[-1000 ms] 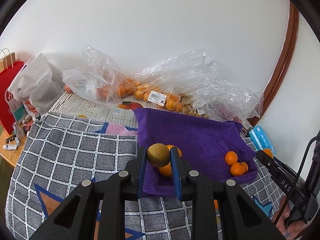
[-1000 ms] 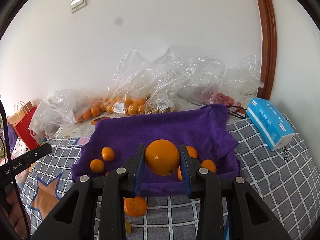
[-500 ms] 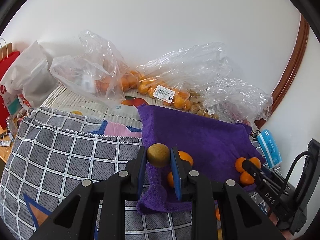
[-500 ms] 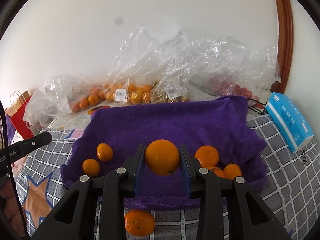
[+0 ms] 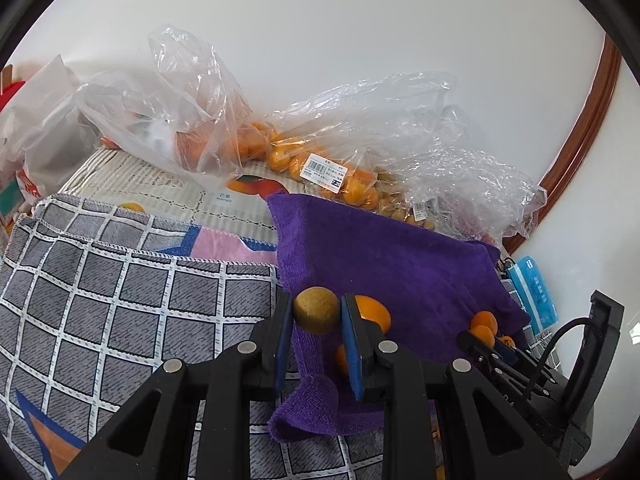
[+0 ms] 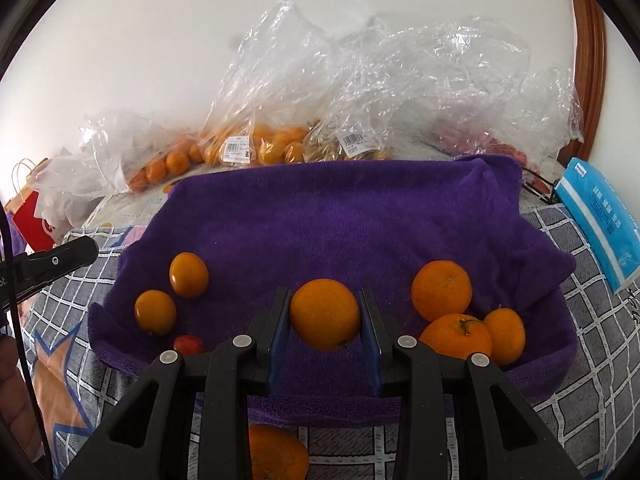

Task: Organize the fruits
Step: 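Open right gripper to drop the mandarin onto the purple towel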

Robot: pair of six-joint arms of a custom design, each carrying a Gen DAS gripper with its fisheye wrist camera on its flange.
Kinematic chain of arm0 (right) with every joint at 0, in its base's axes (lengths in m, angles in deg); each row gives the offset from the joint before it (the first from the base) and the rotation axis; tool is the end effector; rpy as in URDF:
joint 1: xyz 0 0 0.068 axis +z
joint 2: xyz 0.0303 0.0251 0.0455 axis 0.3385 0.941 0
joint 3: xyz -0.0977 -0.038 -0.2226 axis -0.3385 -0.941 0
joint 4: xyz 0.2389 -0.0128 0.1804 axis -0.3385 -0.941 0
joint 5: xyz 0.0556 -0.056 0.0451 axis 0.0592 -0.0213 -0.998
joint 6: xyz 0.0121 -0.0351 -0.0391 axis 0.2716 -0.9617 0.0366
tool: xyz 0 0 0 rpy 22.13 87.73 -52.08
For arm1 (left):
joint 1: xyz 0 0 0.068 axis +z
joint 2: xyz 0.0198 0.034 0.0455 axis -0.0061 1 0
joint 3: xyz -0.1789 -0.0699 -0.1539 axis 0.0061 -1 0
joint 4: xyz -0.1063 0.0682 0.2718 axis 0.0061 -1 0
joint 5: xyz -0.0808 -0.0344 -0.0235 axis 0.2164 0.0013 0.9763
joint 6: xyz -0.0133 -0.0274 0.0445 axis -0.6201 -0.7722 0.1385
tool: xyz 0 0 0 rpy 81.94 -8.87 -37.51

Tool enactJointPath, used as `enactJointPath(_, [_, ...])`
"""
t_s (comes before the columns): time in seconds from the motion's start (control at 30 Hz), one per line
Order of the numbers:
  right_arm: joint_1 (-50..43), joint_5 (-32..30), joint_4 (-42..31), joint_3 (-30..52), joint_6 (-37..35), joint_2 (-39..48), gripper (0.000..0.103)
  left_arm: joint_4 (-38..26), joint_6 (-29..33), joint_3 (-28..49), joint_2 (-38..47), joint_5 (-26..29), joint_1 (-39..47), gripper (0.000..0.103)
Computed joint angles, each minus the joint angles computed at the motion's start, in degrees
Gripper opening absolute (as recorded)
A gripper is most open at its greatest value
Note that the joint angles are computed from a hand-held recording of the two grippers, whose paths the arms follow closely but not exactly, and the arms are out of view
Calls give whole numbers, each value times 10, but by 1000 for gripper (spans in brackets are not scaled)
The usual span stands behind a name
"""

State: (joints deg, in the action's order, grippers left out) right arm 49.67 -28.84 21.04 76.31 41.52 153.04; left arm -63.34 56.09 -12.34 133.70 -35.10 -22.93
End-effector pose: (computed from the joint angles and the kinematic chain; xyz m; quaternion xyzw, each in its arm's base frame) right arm 0.2530 0.1277 0.0825 0.1484 0.9131 0.0082 0.3796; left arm 0.3223 -0.1440 0.1108 0.1111 0.9000 -0.2447 0.3433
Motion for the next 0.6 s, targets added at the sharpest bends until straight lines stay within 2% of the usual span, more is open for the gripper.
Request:
enactJointPath(0.5, [-13, -23, 24, -3, 5, 25, 34, 35, -7, -6, 17, 37, 13, 23])
enactJointPath(0.6, [-17, -33, 34, -10, 3, 20, 40, 43, -10, -9, 19, 38, 14, 23])
